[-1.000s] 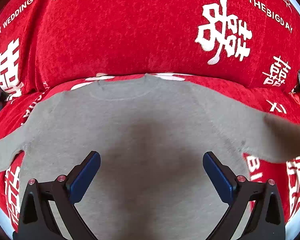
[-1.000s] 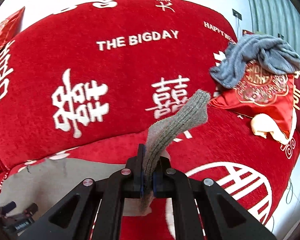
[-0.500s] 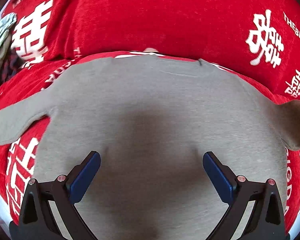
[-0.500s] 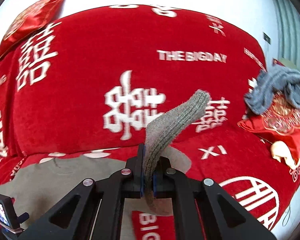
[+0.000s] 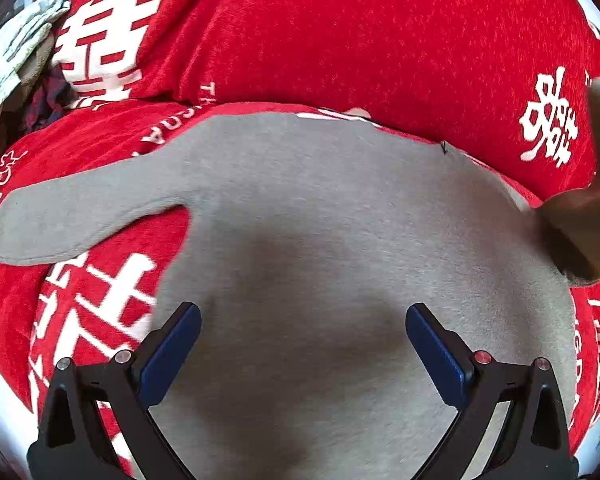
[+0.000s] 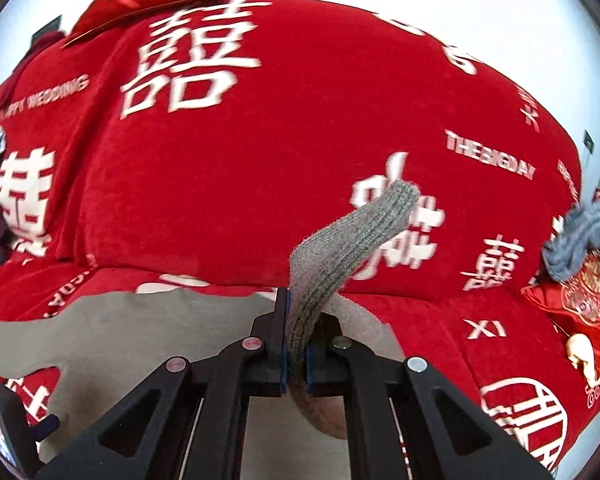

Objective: Fold small clothes
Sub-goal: 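Lift the sleeve with the right gripper and fold it across the sweater body, then lower the sleeve onto the body, open the right gripper and withdraw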

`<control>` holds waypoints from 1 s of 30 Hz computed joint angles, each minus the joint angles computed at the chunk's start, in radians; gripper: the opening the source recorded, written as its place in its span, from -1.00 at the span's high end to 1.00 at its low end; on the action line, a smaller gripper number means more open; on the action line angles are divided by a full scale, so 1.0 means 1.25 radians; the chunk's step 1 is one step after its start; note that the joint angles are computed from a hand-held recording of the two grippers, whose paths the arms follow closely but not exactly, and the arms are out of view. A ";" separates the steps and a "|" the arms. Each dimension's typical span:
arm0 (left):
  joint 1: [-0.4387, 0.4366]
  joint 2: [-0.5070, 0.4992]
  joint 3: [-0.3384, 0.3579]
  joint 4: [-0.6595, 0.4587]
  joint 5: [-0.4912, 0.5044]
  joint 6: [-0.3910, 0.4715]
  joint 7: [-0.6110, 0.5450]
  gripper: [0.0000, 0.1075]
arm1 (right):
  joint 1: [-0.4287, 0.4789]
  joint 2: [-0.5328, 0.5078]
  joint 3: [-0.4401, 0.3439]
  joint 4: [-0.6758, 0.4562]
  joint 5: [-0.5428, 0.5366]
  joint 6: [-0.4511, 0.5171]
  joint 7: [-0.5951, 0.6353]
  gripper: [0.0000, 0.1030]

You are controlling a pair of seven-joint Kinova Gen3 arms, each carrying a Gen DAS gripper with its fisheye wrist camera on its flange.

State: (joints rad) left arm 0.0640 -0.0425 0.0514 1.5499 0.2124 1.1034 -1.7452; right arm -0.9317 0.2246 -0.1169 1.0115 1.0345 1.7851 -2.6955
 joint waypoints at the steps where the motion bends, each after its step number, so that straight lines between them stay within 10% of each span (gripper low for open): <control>1: -0.007 -0.004 -0.009 0.001 0.014 0.004 -0.014 -0.91 | 0.000 0.022 -0.002 -0.020 -0.006 -0.007 0.009 0.89; 25: -0.180 -0.009 -0.117 0.020 0.197 0.073 -0.180 -0.91 | 0.001 0.245 0.102 -0.122 -0.298 -0.177 0.102 0.87; 28: -0.186 -0.011 -0.116 0.019 0.195 0.075 -0.180 -0.91 | 0.024 0.237 0.090 -0.112 -0.348 -0.221 0.117 0.77; 30: -0.187 -0.011 -0.114 0.018 0.192 0.073 -0.177 -0.91 | 0.039 0.221 0.080 -0.094 -0.379 -0.259 0.133 0.32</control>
State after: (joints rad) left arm -0.1695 -0.0567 -0.0906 1.5726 0.4527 1.1948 -1.9659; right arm -0.8833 0.5011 -0.0173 0.8940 0.5606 1.4619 -2.5298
